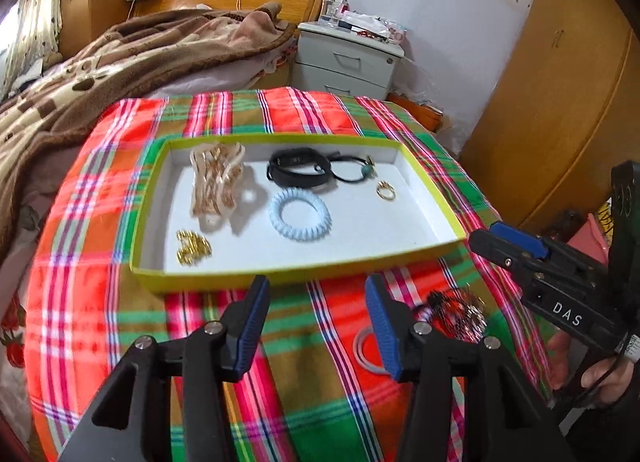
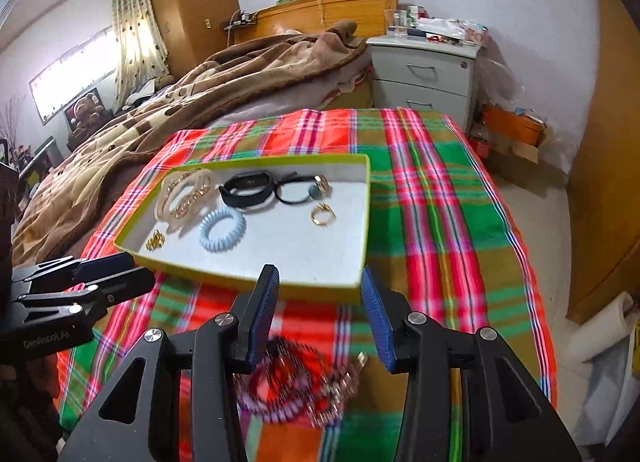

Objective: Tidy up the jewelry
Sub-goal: 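Move both open tools out of the box toward the remaining jewelry, then grasp the dark beaded bracelets with the right tool while the left tool approaches the grey hair ties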

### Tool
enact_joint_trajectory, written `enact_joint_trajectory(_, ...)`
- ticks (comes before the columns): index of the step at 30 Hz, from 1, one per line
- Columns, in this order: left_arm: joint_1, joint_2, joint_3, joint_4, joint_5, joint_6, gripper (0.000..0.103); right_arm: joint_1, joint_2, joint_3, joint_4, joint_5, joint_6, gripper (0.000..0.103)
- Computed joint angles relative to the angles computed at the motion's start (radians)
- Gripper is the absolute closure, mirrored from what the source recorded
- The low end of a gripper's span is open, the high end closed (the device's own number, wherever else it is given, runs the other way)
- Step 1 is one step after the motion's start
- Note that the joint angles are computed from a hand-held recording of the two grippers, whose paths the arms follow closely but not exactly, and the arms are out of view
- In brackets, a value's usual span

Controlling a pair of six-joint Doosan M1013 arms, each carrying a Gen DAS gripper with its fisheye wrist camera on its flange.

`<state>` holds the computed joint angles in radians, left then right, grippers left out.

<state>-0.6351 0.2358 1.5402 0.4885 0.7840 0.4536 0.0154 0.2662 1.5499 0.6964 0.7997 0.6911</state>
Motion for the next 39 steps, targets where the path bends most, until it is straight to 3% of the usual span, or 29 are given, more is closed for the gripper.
enact_joint_trajectory(6, -0.006, -0.010, 0.018, -0.035, -0.029, 0.021, 0.052, -0.023, -0.015, 0.030, 0.005, 0.016, -0.006, 0.058)
enact_joint_trajectory(9, -0.006, -0.009, 0.024, -0.050, -0.021, 0.027, 0.052, -0.030, -0.011, 0.034, 0.030, 0.063, -0.044, 0.058)
enact_joint_trajectory(16, -0.006, -0.016, 0.043, -0.082, -0.018, 0.033, 0.052, -0.017, 0.004, 0.041, 0.045, 0.106, -0.120, 0.057)
enact_joint_trajectory(20, -0.005, -0.014, 0.042, -0.094, -0.014, 0.044, 0.052, -0.016, 0.022, 0.025, 0.057, 0.142, -0.147, 0.048)
enact_joint_trajectory(30, -0.001, -0.007, 0.038, -0.135, -0.015, 0.080, 0.052, -0.009, 0.062, -0.015, 0.008, 0.226, -0.170, 0.048)
enact_joint_trajectory(34, -0.001, -0.004, 0.035, -0.139, -0.010, 0.082, 0.052, -0.010, 0.052, -0.003, 0.004, 0.212, -0.186, 0.048)
enact_joint_trajectory(39, -0.001, 0.001, 0.030, -0.147, -0.004, 0.091, 0.052, -0.008, 0.038, 0.017, 0.000, 0.170, -0.206, 0.065)
